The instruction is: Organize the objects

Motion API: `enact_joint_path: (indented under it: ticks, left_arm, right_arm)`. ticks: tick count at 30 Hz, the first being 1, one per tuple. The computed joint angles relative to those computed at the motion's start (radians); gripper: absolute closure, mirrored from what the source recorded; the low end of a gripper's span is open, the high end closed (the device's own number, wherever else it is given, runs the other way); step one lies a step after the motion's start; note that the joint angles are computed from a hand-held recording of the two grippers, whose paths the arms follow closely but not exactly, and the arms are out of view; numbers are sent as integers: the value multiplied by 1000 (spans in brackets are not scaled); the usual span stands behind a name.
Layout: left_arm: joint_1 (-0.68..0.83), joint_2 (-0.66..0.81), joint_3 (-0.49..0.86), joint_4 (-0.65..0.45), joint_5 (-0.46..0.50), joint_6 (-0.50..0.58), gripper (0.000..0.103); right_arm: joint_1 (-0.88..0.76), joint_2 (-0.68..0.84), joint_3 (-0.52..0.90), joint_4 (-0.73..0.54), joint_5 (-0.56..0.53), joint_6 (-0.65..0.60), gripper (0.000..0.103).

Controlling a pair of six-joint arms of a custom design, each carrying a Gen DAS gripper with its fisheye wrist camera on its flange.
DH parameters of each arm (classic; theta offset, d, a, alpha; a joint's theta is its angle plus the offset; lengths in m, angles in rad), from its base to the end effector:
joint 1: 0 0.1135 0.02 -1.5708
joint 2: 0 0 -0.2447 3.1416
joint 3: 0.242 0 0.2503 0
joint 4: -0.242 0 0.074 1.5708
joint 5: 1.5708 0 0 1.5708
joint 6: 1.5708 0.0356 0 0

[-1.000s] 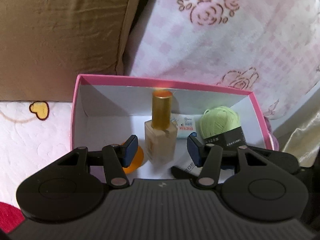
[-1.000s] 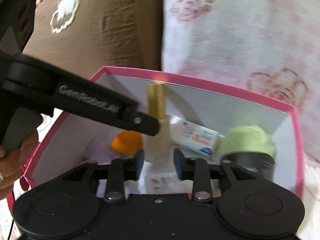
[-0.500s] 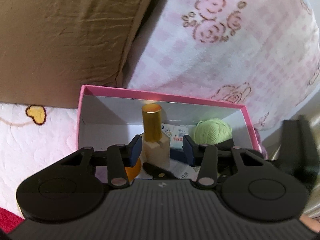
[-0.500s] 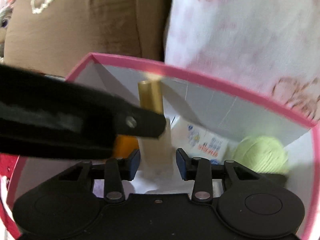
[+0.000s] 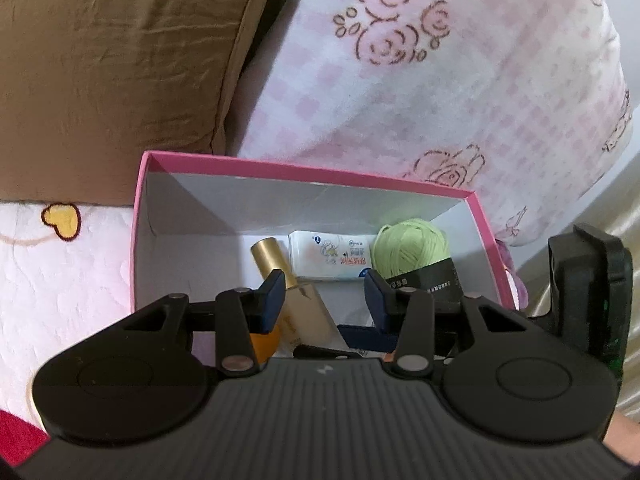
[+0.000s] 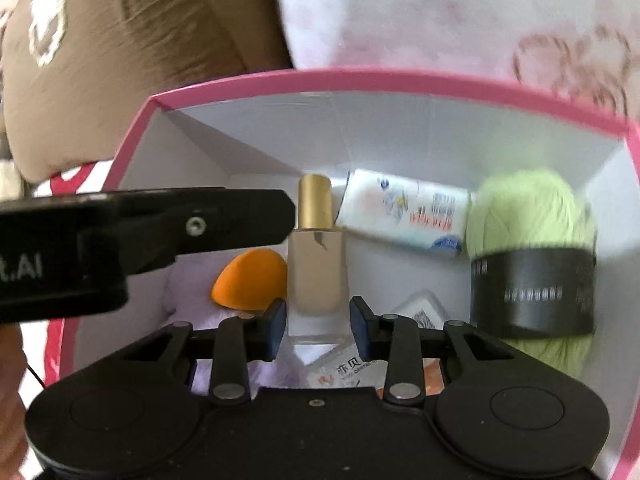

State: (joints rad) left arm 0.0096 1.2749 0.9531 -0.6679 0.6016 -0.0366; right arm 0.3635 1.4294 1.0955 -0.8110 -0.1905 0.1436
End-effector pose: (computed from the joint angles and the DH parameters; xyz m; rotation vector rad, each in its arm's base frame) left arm 0.2551 -0.0177 0.2412 0.1718 2.4709 -0.7750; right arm 0.2591 0.1058 0.2336 -0.3581 2.7261 0.4033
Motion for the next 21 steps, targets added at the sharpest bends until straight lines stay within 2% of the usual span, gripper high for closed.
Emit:
enact_joint_path:
  ticks: [4,8,9,12,14,18,21]
  left_arm:
    - [-2,-15,-8,-13,-3,0,61]
    - [-1,-48,-6,-66,-17,26,57]
    - [1,-56,-3,-84,-19,38,57]
    - [14,-89,9,-156,-32,79,52]
    - [24,-112,20,-206,-46,104,46]
    - [55,-156,51,-323,-60,164,43]
    - [84,-203,75,-411,-61,205,40]
  right_arm:
    - [6,-33,-38,17,-1,30,64]
    - [7,-209,-129,63,18,-4,61]
    - [11,-261,-145,55,30,-21,58]
    - [28,-372,-161,10,67,-46,57]
    - [75,-451,-179,-17,108,-18,56]
    - [115,-582,-184,-91,138,8,51]
    - [190,-646,-163,-155,208,42,49]
